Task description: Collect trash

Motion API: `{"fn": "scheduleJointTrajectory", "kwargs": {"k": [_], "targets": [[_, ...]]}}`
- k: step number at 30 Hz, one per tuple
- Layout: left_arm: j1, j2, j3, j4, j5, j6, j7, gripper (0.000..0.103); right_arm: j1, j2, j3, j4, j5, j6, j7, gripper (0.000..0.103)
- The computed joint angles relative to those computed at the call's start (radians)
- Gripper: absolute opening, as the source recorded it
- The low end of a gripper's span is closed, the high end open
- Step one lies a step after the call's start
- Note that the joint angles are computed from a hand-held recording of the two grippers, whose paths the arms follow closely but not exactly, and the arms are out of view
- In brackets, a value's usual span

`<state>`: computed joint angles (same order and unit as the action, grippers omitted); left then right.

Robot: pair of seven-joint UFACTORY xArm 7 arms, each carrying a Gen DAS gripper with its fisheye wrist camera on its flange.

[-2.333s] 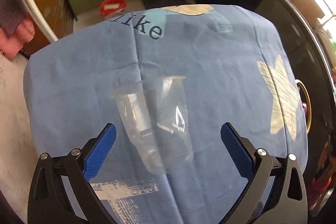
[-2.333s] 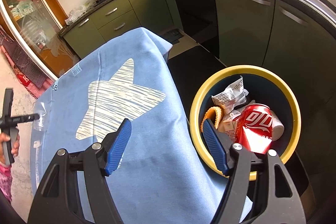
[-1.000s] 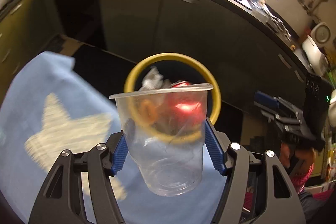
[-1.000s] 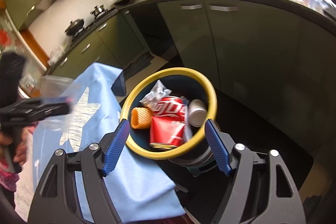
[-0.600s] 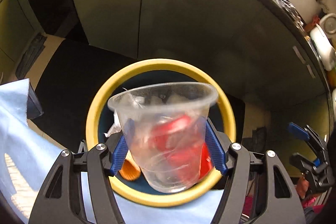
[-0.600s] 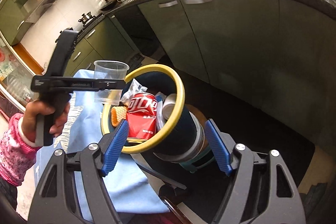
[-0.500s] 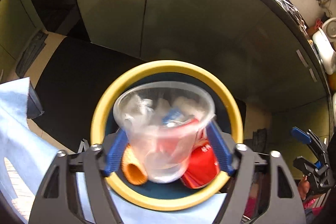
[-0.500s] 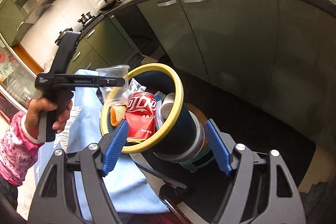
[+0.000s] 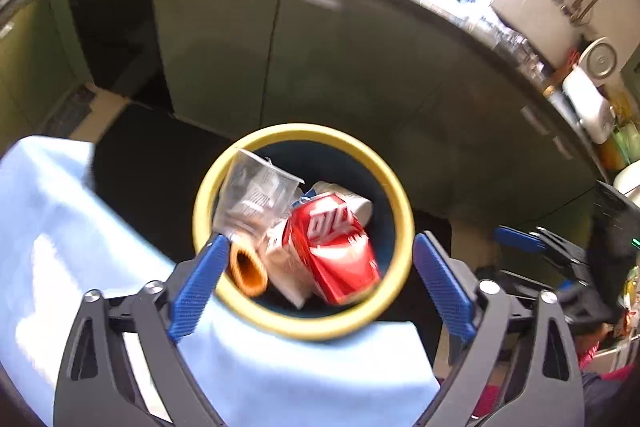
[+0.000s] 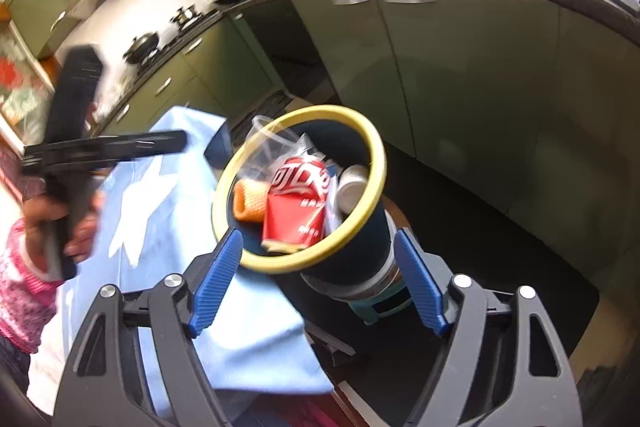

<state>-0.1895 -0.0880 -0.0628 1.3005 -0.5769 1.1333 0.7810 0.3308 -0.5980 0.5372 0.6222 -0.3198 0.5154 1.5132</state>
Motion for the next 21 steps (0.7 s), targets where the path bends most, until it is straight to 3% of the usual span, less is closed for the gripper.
{"fn": "scheduleJointTrajectory", "kwargs": {"k": [3, 6, 10, 12, 17, 21], "targets": [[0.027, -0.254, 0.052, -0.208, -0.038, -0.089, 0.041, 0.098, 0.015, 0.046, 0.016, 0.049, -0.017, 0.02, -0.041, 0.078], [0.055, -0.465, 0.115, -0.366, -0.015, -0.147, 0.006, 0.098, 0.03, 0.096, 0.033, 0.099, -0.046, 0.025, -0.073, 0.084], [0.141, -0.705, 0.179, -0.548, 0.081, -0.245, -0.055, 0.098, 0.025, 0.155, 0.078, 0.171, -0.121, 0.048, -0.064, 0.096], [0.212, -0.837, 0.215, -0.64, 0.146, -0.288, -0.087, 0.098, 0.03, 0.183, 0.09, 0.202, -0.158, 0.06, -0.054, 0.096], [0.376, -1.049, 0.306, -0.762, 0.302, -0.34, -0.162, 0.098, 0.06, 0.261, 0.12, 0.298, -0.27, 0.123, -0.019, 0.096], [0.476, -1.143, 0.384, -0.78, 0.402, -0.318, -0.205, 0.098, 0.085, 0.275, 0.15, 0.363, -0.378, 0.21, 0.035, 0.096]]}}
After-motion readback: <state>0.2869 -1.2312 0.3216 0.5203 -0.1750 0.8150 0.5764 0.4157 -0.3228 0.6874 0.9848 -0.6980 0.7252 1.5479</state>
